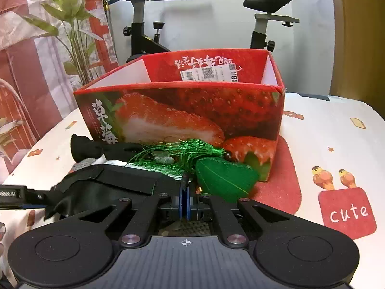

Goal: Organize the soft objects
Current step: 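Grasp the black eye mask strap with the right tool and lift, then drop the black eye mask into the red box with the right tool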

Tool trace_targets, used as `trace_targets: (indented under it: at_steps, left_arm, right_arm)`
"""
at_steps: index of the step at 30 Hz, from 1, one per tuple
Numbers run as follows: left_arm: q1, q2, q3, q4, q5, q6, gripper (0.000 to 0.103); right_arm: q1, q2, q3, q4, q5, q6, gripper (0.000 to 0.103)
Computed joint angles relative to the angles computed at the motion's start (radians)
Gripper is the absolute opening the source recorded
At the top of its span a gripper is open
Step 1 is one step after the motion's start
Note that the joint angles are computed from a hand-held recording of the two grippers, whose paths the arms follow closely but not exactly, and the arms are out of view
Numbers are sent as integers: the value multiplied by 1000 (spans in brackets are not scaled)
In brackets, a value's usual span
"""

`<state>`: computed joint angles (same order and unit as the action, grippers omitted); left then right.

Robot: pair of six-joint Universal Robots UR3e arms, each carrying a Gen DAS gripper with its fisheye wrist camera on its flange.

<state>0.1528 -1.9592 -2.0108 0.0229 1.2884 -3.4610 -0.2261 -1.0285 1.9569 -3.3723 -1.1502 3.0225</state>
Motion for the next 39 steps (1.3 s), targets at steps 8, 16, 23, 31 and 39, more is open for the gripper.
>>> trace_targets:
  at_steps: [8, 16, 23, 31, 39]
  left_arm:
    - [60, -52, -1, 113, -176, -129, 68]
    - [22, 13, 6, 54, -38, -89, 14]
    - [-22, 84, 40, 69, 73, -17, 9]
    - [-53, 83, 255, 62, 145, 54, 9]
    - [-115, -218, 830, -153, 184, 98, 9]
  right_arm:
    - [-1, 5, -2, 4, -11, -5, 3]
    - [-3, -19, 6, -14, 9, 3, 3]
    - [-19, -82, 17, -65, 81, 5, 3]
    - [-18, -126, -136, -38, 107, 20, 3]
    - [29, 57, -607, 181, -21, -19, 3]
